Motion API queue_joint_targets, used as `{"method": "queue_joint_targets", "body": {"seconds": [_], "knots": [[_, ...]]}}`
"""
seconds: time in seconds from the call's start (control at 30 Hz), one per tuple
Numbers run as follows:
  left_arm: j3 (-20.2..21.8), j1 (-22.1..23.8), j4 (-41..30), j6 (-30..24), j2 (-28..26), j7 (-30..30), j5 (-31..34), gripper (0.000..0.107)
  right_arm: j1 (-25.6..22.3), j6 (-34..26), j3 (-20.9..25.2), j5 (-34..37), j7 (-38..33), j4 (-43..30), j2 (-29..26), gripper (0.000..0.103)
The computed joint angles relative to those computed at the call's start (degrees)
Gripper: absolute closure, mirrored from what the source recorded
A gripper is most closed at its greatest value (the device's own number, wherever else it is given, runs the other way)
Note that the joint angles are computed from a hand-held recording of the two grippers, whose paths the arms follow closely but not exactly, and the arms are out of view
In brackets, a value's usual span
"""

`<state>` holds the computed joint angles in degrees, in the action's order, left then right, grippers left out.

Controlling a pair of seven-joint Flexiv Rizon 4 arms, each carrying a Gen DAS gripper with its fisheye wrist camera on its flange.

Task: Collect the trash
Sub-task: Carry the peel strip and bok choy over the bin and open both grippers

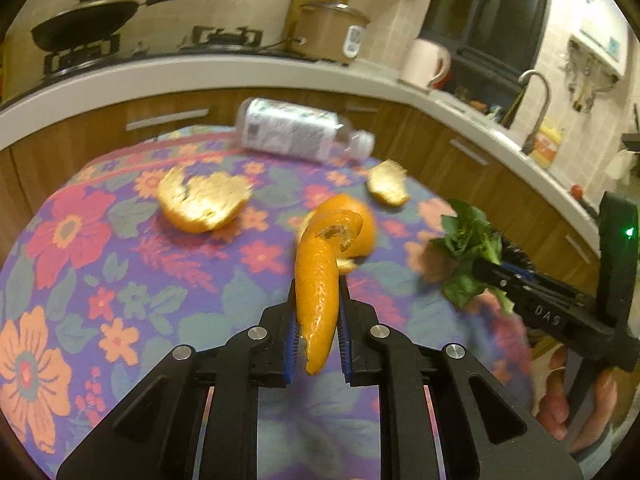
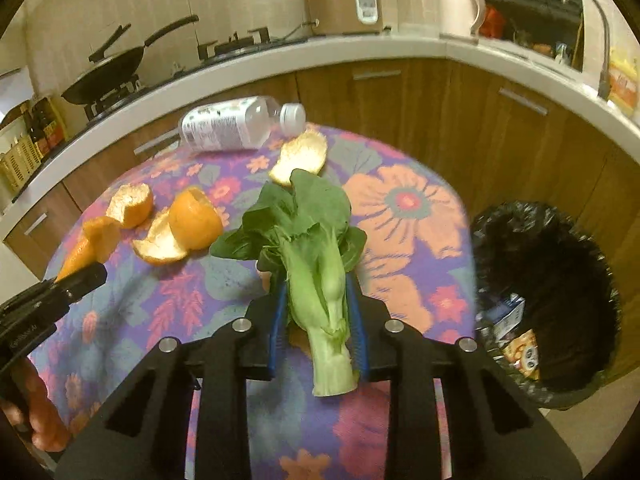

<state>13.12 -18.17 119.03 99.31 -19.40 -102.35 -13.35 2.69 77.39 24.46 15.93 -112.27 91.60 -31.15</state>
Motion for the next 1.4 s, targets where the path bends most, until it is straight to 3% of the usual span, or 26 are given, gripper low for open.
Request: {"method": "queue_joint_targets", "body": {"seconds": [0.17, 0.27, 0.53, 0.8, 1.13, 1.4], "knots": [[-1.5, -0.58, -3.5, -0.21, -0.78, 1.11, 0.44, 0.092, -2.6, 1.47, 0.58, 1.67, -1.38, -0.07, 1.19, 0.079], [-6.96, 2.94, -6.19, -0.48, -1.64, 2.93, 0.81, 0.092, -4.8, 1.64, 0.76, 3.21, -1.55, -1.05, 1.26, 0.079], [-16.19, 6.17, -19.14, -6.24, -7.91, 9.57, 1.6, 0.092, -9.29, 0.54, -1.99, 6.12, 0.75, -5.61, -0.81, 0.079], [-20.38, 4.72, -37.74, -17.96, -19.02, 16.33, 0.49, 0.092, -11.75, -3.04, -4.92, 6.3, 5.73, -10.07, -4.68, 0.079], [-22.44, 3.77, -58.98, -39.77, -33.1, 19.02, -4.31, 0.092, -9.5, -11.31, -10.83, 1.1, 16.91, -14.39, -9.95, 0.079], [-21.46, 2.78, -66.52, -46.33, -38.06, 17.75, -4.51, 0.085, -9.66, -13.71, -11.16, -0.28, 19.17, -15.92, -11.51, 0.076]]}}
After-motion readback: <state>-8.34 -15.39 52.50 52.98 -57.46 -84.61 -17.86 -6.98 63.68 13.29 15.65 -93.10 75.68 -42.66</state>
